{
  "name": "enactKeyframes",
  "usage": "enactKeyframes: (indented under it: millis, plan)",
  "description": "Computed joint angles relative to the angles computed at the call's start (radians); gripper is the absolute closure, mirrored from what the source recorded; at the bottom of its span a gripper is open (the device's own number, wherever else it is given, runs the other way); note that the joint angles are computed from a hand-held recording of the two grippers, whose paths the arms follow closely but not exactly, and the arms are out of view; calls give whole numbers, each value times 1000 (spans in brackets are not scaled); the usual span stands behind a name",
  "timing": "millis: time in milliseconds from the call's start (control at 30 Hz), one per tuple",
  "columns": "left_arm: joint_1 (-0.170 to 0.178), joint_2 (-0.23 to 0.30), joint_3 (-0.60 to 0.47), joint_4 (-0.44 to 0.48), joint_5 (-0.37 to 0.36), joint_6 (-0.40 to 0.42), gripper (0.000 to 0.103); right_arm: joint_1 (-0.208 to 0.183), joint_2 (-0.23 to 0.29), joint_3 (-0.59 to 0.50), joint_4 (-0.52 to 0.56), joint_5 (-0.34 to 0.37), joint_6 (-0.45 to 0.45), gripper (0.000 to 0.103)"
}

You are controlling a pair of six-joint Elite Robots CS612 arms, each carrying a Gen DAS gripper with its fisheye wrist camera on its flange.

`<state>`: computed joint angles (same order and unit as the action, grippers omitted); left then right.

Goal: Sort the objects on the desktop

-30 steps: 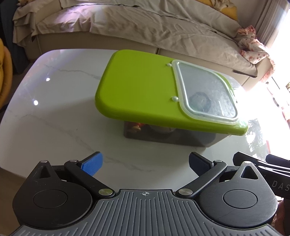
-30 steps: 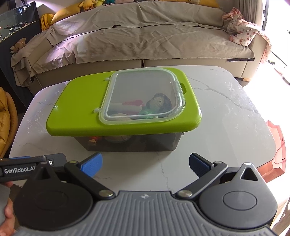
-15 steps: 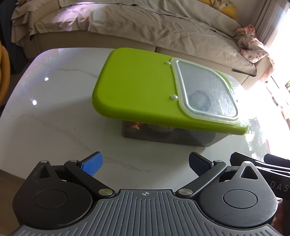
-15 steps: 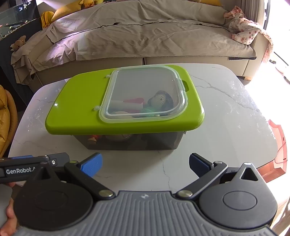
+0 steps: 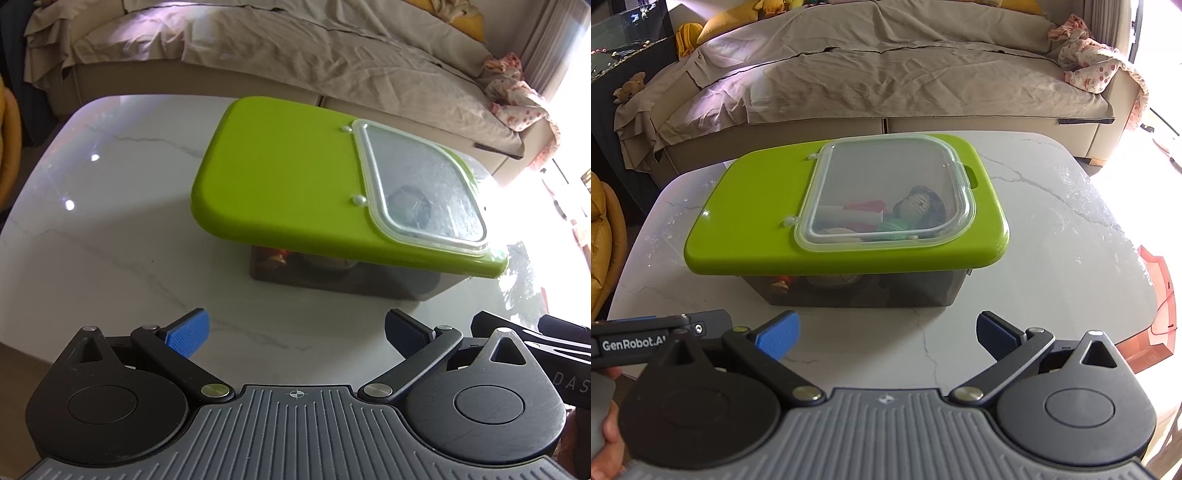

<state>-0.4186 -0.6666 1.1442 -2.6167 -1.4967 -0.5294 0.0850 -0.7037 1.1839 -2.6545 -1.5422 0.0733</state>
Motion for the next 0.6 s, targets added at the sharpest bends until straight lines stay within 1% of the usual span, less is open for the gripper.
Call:
enactKeyframes:
  millis: [133,367,533,600]
  plan:
    - [-2,4,-4,-3,9,5,0,0,-2,4,-1,-3,1,0]
    - [-20,10,-8,3,41,49,0,-7,0,5,24,-2,27,0]
    - [-22,14,-11,-10,40,44,0,-9,-3,10,21,-9,38,0]
    - [-29,9,-1,-23,71,46,0,-10,-5,15,7,-10,38,0]
